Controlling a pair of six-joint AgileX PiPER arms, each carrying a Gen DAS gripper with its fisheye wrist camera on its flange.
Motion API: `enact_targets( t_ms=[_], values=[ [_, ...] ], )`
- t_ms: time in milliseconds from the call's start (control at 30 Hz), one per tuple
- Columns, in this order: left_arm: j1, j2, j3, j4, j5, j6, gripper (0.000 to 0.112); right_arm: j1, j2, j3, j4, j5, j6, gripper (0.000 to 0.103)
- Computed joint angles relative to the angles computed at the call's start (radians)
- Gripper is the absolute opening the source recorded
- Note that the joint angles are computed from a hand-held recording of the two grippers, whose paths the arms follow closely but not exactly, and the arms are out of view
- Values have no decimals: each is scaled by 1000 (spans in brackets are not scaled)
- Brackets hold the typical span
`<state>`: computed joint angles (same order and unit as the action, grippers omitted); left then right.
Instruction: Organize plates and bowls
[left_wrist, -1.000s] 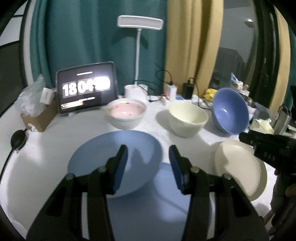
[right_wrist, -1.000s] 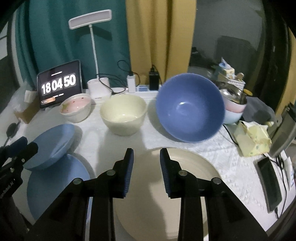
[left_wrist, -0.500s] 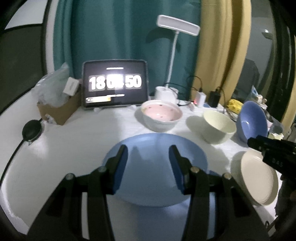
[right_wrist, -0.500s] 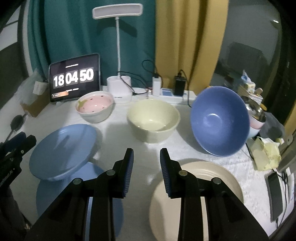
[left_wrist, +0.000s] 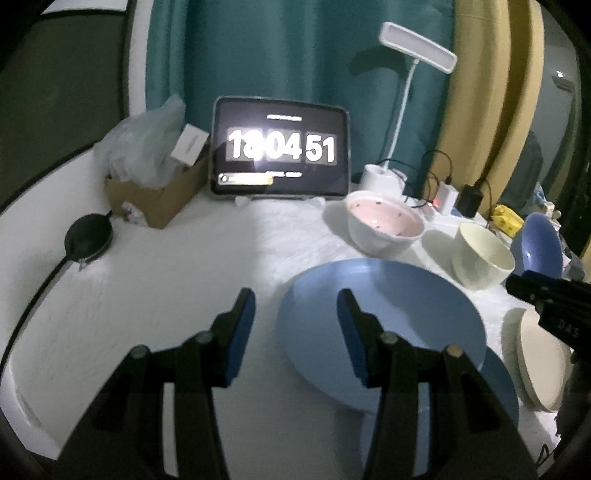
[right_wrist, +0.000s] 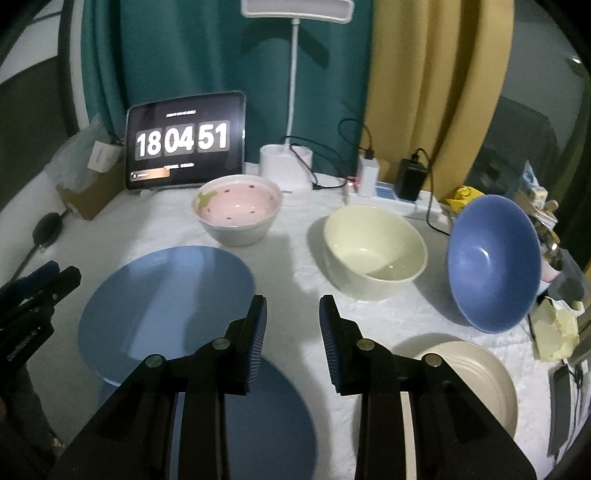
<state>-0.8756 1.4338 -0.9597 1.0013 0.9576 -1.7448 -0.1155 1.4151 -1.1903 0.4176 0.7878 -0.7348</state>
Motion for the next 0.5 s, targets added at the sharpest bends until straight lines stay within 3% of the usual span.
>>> enact_targets(
  t_ms=[500],
  values=[
    [159, 19, 67, -87, -177, 65, 48, 113, 91, -12, -74, -36, 108, 32]
  ],
)
